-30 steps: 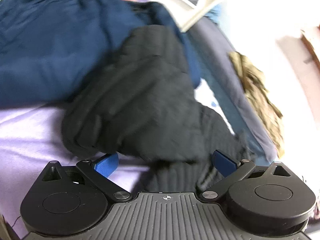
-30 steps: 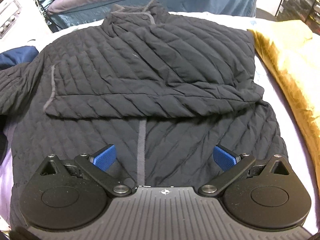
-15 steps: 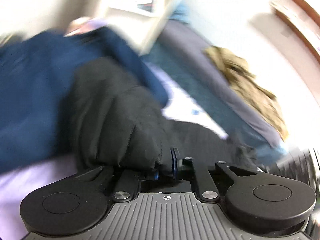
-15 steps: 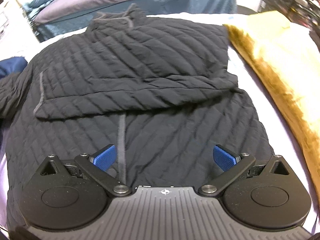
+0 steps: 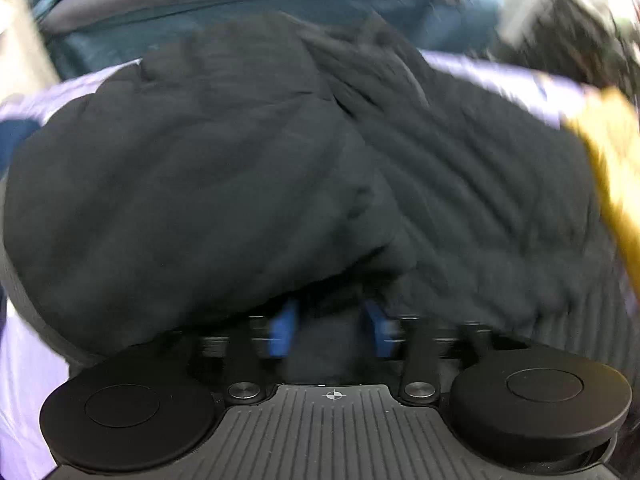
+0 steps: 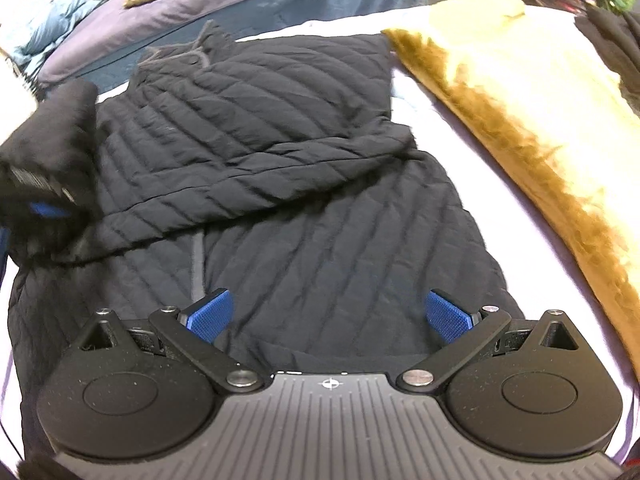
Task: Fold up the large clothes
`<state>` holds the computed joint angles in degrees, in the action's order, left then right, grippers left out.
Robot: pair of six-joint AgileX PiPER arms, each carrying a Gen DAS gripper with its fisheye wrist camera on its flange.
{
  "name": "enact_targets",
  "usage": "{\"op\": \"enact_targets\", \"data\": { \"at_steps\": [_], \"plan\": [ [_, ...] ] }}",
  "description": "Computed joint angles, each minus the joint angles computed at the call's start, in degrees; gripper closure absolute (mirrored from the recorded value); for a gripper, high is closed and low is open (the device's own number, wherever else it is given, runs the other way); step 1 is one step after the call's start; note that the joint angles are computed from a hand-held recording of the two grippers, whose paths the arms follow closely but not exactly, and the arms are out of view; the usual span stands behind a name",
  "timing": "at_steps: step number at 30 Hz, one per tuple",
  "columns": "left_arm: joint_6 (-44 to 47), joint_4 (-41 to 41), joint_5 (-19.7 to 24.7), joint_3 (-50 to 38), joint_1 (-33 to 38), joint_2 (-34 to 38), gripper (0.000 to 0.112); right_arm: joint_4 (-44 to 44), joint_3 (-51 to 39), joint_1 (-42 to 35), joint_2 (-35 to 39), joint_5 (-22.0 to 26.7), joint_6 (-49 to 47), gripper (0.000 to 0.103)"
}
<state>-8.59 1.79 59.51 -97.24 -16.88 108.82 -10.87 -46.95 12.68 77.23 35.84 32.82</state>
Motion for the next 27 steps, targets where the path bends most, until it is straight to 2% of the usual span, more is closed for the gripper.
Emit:
{"op": "enact_targets", "data": {
  "at_steps": [4,8,16,20,27],
  "plan": [
    [4.0,3.3,-1.5,3.5,-3.4,-2.1,0.009,1.7,1.0,-2.8,-0.7,0.4,-0.4,0.001],
    [7.7,1.5,0.3,4.2,-3.2,-3.8,0.009,2.6,0.5,-3.2,0.5,0.9,0.0,0.001],
    [11.8,-7.2,-3.4,16.9,0.6,-18.9,0.009,-0.9,-4.5,2.1,3.0,0.4,-1.3,0.001],
    [8.4,-7.0,-2.8,22.3,3.6,-24.1,0.009,-3.8,-9.2,5.9,5.8,-0.5,-4.9,0.001],
    [0.4,-4.0,-2.4,31.9,12.1,-30.7,0.009,1.6,-19.5,11.5,12.6,-2.1,-20.4,0.001]
  ]
}}
